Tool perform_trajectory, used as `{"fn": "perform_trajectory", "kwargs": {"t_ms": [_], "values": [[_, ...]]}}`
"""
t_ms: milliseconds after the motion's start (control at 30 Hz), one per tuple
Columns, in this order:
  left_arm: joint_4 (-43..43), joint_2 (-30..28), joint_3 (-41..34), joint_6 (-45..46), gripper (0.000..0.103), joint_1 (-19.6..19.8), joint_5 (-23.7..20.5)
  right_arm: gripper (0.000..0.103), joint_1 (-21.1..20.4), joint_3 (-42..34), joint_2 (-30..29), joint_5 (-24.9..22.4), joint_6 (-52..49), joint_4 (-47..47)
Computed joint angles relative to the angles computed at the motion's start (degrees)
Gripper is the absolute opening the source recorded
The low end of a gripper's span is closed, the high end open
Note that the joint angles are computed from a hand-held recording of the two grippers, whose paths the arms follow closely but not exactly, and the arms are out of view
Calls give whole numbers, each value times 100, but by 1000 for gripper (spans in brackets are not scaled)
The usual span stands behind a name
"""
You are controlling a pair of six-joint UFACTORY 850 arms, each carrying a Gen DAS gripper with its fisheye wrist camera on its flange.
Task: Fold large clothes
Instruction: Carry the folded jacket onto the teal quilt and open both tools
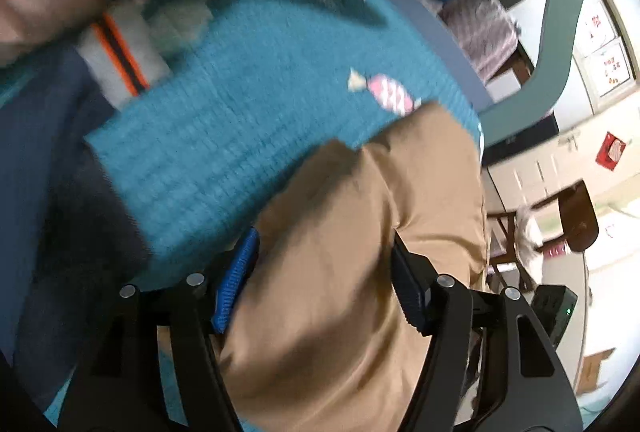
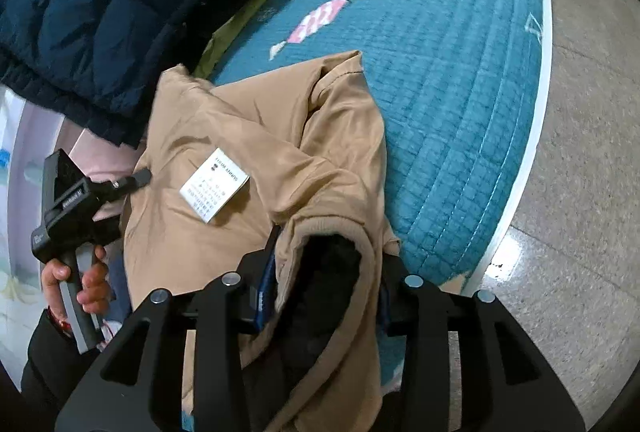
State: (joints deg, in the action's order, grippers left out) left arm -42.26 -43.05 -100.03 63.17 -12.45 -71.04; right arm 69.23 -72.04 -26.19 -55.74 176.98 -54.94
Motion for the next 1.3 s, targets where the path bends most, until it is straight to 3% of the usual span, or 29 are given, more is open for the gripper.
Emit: {"fn": "perform_trajectory", "kwargs": {"t_ms": [100,200,333,567,600,667,767,900,1033,1133,1233,1300], "values": [[-143,374,302,409,65,157,429,37,47,-196,-8,-108,-615,228],[-360,718,637,935,65,353,437,37,47,-417,-56,-196,-1370,498],[-506,1287,1414,1780,66,477,651,38,13,-402,32,-191,-1649,553],[-510,1608,2025,1625,66,689,591,40,-12,32,378,121,-1791,757],[-553,1659,2106,1591,66,742,594,44,18,-13,391,-16,-1885,825],[-675,1783,2291,1682,69,820,622,70,120,-284,345,-840,-2259,1270],[-774,1958,2524,1786,71,881,605,70,220,-293,504,-1134,-2423,1216],[-780,2260,2908,1992,71,851,905,68,121,-803,223,-591,-3414,897],[-742,2408,3107,2123,71,900,939,46,-166,-1502,-396,281,-4617,1001],[-636,2436,3143,2032,71,986,1004,47,-469,-1794,-844,571,-5698,2082],[-605,2480,3162,1990,71,1148,1003,48,-513,-1627,-864,750,-5535,2094],[-602,2587,3248,2013,72,1273,1137,50,-499,-1790,-908,571,-5619,2170]]}}
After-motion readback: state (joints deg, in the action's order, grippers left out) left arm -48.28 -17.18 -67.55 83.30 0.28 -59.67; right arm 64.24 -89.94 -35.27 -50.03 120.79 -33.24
